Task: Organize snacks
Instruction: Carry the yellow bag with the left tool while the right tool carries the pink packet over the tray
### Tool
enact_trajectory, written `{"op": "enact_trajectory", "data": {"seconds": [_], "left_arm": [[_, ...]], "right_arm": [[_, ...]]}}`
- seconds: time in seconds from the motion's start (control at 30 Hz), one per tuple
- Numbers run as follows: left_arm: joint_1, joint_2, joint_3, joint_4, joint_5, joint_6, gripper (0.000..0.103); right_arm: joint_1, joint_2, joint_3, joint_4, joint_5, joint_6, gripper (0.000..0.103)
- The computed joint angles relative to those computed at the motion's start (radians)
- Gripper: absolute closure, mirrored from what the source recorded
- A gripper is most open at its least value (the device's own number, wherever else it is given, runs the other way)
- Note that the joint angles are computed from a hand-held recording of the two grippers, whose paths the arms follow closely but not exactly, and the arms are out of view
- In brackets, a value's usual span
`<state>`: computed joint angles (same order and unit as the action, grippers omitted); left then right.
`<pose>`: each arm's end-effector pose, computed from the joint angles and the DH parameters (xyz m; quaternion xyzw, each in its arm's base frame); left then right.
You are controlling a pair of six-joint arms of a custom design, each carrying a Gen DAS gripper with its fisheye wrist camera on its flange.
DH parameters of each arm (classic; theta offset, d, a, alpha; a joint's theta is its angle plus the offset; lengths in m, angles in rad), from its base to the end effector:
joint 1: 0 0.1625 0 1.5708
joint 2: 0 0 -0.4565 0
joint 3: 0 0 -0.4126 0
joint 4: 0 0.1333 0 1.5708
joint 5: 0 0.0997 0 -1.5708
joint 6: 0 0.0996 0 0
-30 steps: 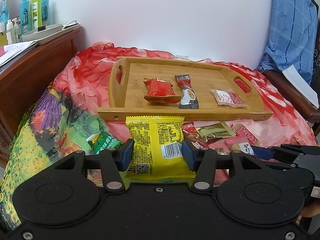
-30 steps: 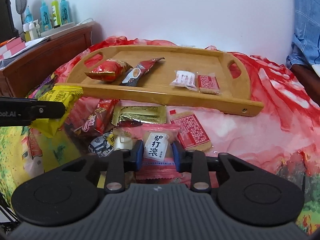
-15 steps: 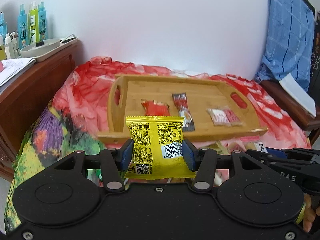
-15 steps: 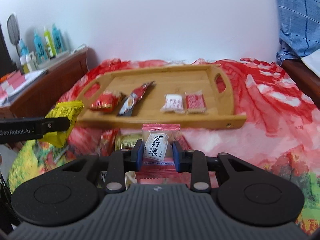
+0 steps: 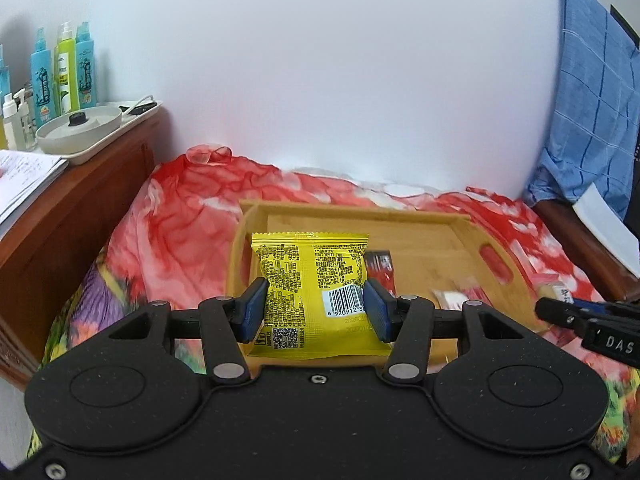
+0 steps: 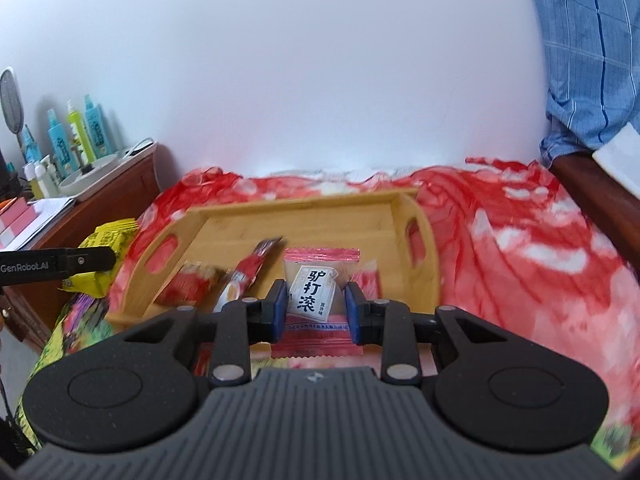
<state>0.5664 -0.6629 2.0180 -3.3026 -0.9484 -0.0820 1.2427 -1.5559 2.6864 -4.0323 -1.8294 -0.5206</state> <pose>-0.3788 -0.4677 0.0018 0.3648 0.8629 -0.3081 0.1654 0.0054 -0.3186 0.3197 -0.0043 -0.7841 0.5162 0.3445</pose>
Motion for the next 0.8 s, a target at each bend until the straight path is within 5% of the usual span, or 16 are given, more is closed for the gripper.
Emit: {"op": "enact_trajectory", "data": {"seconds": [0.33, 0.8], "left_arm": [[0.057, 0.101, -0.121, 0.027, 0.036, 0.06, 0.053], [0.09, 0.181, -0.181, 0.046, 0.024, 0.069, 0.053]], "right_arm": [[-0.051, 0.003, -0.108, 0.115, -0.025, -0.027, 0.068], [-0.109, 0.094, -0.179, 0.125, -0.06, -0.077, 0.068]]}}
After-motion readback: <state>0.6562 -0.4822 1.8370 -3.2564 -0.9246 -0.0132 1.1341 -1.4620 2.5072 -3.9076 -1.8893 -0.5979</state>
